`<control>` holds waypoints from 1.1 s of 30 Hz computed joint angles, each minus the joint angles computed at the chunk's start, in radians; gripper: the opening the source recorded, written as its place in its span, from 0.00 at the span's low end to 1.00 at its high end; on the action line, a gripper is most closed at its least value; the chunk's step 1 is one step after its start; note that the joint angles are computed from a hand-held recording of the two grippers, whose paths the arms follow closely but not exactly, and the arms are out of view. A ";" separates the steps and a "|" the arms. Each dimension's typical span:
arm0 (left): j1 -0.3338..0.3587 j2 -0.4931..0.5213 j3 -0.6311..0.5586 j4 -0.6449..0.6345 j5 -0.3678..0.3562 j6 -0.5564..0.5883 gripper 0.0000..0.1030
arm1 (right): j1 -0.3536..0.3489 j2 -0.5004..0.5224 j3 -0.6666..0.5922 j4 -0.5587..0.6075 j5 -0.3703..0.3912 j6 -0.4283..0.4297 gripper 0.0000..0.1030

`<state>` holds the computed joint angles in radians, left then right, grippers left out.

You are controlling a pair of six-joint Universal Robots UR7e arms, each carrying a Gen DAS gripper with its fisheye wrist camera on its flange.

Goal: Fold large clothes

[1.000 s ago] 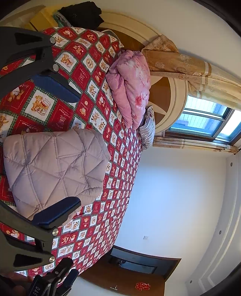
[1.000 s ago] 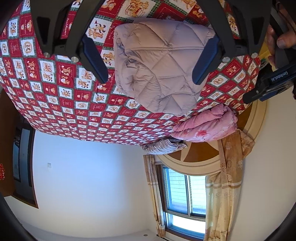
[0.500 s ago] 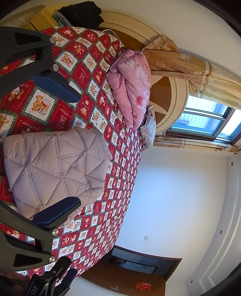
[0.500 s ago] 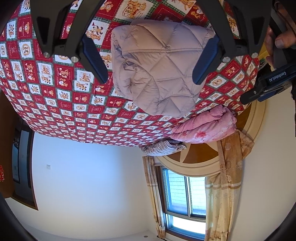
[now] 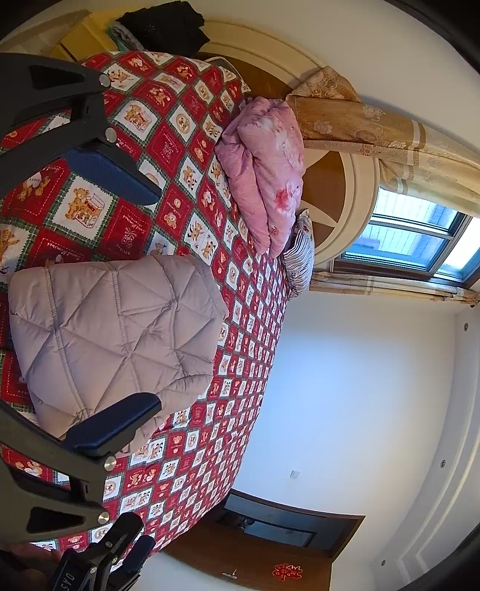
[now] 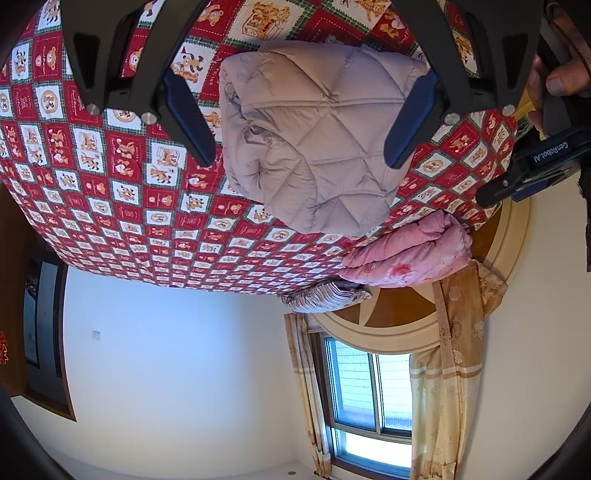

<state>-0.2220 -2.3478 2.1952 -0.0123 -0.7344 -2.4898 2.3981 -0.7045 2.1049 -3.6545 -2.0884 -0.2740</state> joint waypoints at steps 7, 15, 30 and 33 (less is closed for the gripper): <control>0.001 0.001 0.000 0.003 0.000 -0.002 0.99 | -0.002 0.003 0.004 -0.003 0.000 0.004 0.92; 0.007 0.015 0.000 0.007 -0.007 0.003 0.99 | -0.002 0.007 0.007 -0.021 0.001 -0.003 0.92; 0.079 0.027 0.018 -0.083 0.058 0.088 0.99 | 0.002 0.005 0.007 -0.035 -0.005 -0.025 0.92; 0.053 0.001 0.028 -0.078 0.054 0.084 0.99 | 0.001 0.005 0.007 -0.035 -0.004 -0.023 0.92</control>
<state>-0.1689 -2.3465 2.2233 -0.0903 -0.6801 -2.4058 2.3995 -0.6995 2.1121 -3.6895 -2.0922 -0.2970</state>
